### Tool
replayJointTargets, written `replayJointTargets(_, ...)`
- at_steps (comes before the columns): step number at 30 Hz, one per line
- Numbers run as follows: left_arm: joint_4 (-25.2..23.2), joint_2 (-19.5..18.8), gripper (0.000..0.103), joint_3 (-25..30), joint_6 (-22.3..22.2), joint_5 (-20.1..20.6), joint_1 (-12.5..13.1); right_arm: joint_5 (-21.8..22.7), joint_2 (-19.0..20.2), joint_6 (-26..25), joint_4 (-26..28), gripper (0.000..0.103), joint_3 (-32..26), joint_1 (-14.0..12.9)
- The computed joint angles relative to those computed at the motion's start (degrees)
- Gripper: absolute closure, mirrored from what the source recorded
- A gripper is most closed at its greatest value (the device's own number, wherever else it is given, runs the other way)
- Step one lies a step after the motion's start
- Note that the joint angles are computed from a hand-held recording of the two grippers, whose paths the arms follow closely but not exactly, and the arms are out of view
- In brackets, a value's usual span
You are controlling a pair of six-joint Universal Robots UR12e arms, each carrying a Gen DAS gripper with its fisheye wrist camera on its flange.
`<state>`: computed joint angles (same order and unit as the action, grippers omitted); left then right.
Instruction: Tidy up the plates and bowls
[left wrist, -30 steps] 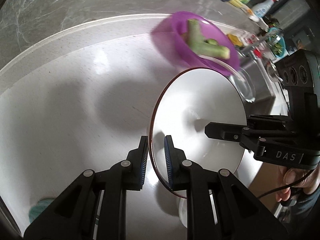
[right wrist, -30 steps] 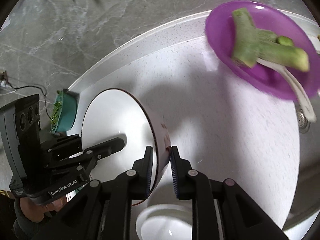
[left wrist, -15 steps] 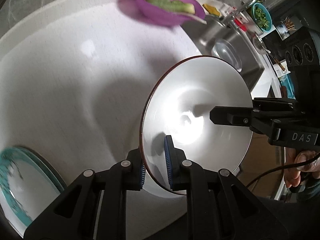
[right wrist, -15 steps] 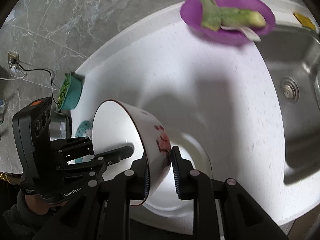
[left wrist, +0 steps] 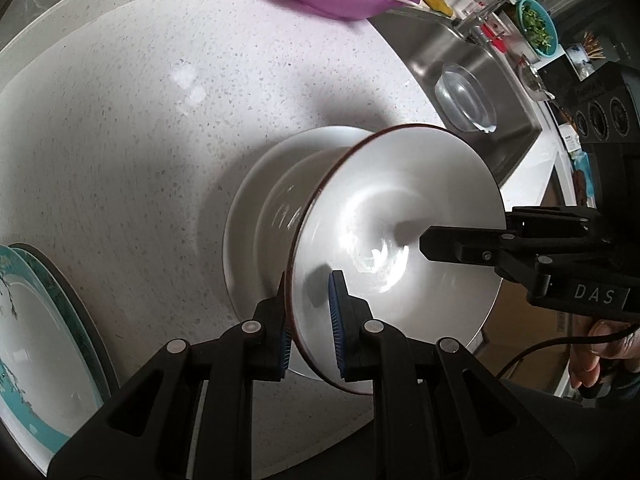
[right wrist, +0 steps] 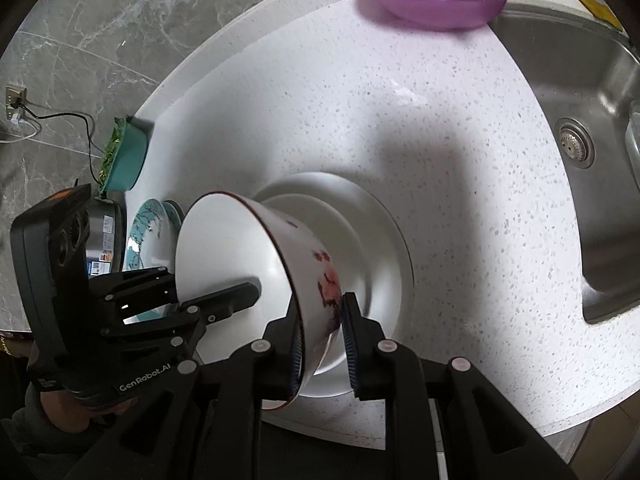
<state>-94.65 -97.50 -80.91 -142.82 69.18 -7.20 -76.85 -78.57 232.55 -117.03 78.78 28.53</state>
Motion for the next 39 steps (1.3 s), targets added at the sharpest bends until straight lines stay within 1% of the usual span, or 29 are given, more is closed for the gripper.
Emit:
replayJointTargets(8,6.5,0.4,0.087,-1.5,-1.2,1.7,-1.2,-1.0,0.6,0.0,-0.1,0.085,-0.3,0.5)
replayJointTargets(10,8.4,0.8,0.087,-2.3,-1.7,1.5,-1.2,-1.3,0.6,-0.1,0.0,0.085,-0.3,0.5)
replayJointTargets(14,10.3,1.1,0.084,-3.1,-1.2,0.3,-0.9,-1.2,0.5,0.6,0.0,0.085,-0.2,0.5)
replayJointTargets(17,11.3,1.3,0.079,-3.6,-0.5,-0.4,-0.9,-0.7,0.4,1.3,-0.2,0.084,0.0,0.4)
replayJointTargets(19,11.1,1.2,0.075,-3.6,-0.5,-1.0,-0.8,-0.4,0.3,1.9,-0.4,0.083,0.1,0.4)
replayJointTargets(22,10.9,0.9,0.075,-3.4,-0.3,-1.7,-0.6,-0.9,0.2,2.7,-0.4,0.080,0.0,0.6)
replayJointTargets(29,10.6,0.7,0.074,-3.1,-0.1,-2.2,-0.6,-3.4,0.5,3.8,1.0,0.079,-1.1,1.3)
replayJointTargets(30,10.4,0.6,0.072,-3.1,0.0,-2.6,-0.5,-3.8,0.4,4.3,0.7,0.078,-1.0,1.4)
replayJointTargets(32,9.3,0.5,0.064,-2.9,0.8,-3.9,-0.1,-4.6,0.3,4.8,0.4,0.077,-1.0,1.6)
replayJointTargets(34,8.9,0.6,0.055,-2.9,1.7,-4.3,-0.2,-5.2,0.3,4.6,0.7,0.077,-1.2,1.7)
replayJointTargets(37,8.8,0.5,0.051,-2.8,2.2,-4.5,-0.3,-7.0,0.7,2.8,2.7,0.078,-2.4,2.2)
replayJointTargets(39,8.0,0.4,0.049,-2.5,2.6,-5.9,0.0,-8.4,1.1,1.5,4.4,0.078,-3.3,2.6)
